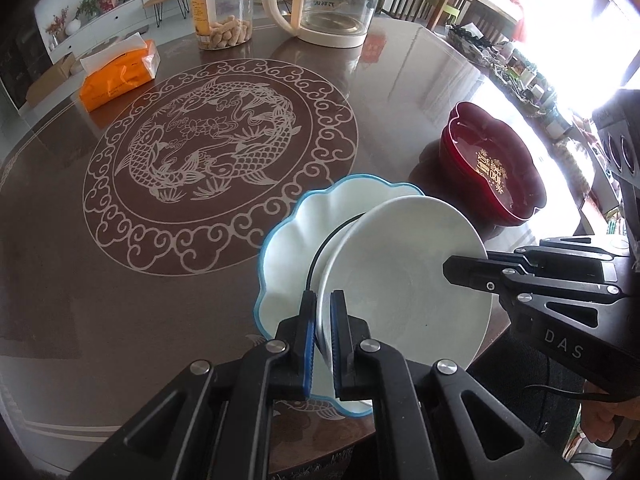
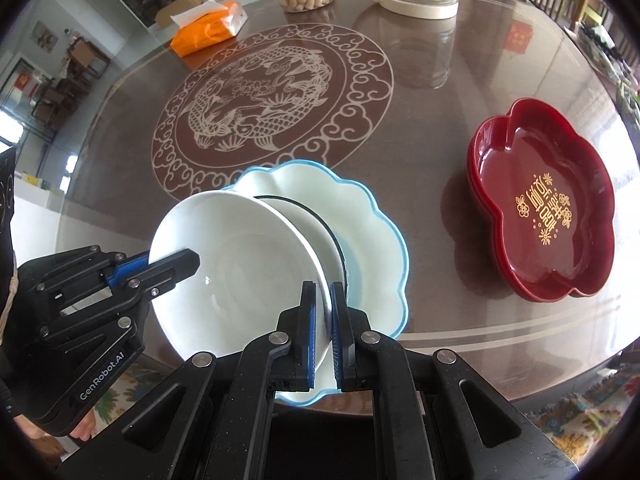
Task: Organize plates and bowls
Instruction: 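Lift the blue-patterned bowl with both tools and carry it over the nested bowls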
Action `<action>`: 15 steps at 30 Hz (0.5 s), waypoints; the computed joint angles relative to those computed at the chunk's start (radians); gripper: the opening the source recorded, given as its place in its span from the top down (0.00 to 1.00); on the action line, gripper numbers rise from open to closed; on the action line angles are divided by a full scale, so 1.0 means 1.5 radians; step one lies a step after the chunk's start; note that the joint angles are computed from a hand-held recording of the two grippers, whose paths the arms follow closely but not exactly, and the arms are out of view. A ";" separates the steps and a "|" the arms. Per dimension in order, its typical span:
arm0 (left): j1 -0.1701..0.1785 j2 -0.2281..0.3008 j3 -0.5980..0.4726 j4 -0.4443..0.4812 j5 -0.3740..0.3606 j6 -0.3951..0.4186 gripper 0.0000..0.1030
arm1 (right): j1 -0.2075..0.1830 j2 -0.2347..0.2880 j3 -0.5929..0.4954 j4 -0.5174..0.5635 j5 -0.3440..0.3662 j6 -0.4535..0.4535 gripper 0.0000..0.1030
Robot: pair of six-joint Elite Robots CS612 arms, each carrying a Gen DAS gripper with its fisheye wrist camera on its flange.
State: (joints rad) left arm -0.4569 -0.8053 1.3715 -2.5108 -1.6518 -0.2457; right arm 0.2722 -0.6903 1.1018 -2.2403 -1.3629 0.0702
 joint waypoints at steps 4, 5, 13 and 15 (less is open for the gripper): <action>0.002 0.000 0.001 -0.010 -0.004 0.003 0.95 | -0.001 -0.001 0.014 -0.024 0.007 -0.001 0.91; 0.002 -0.002 0.004 -0.021 -0.001 0.006 0.95 | -0.001 -0.002 0.017 -0.031 0.007 -0.001 0.91; -0.002 -0.015 0.024 -0.076 0.023 0.020 0.91 | 0.003 -0.001 0.024 -0.067 -0.003 -0.020 0.89; 0.002 -0.017 0.031 -0.094 0.006 0.008 0.91 | 0.005 -0.001 0.025 -0.079 -0.004 -0.035 0.81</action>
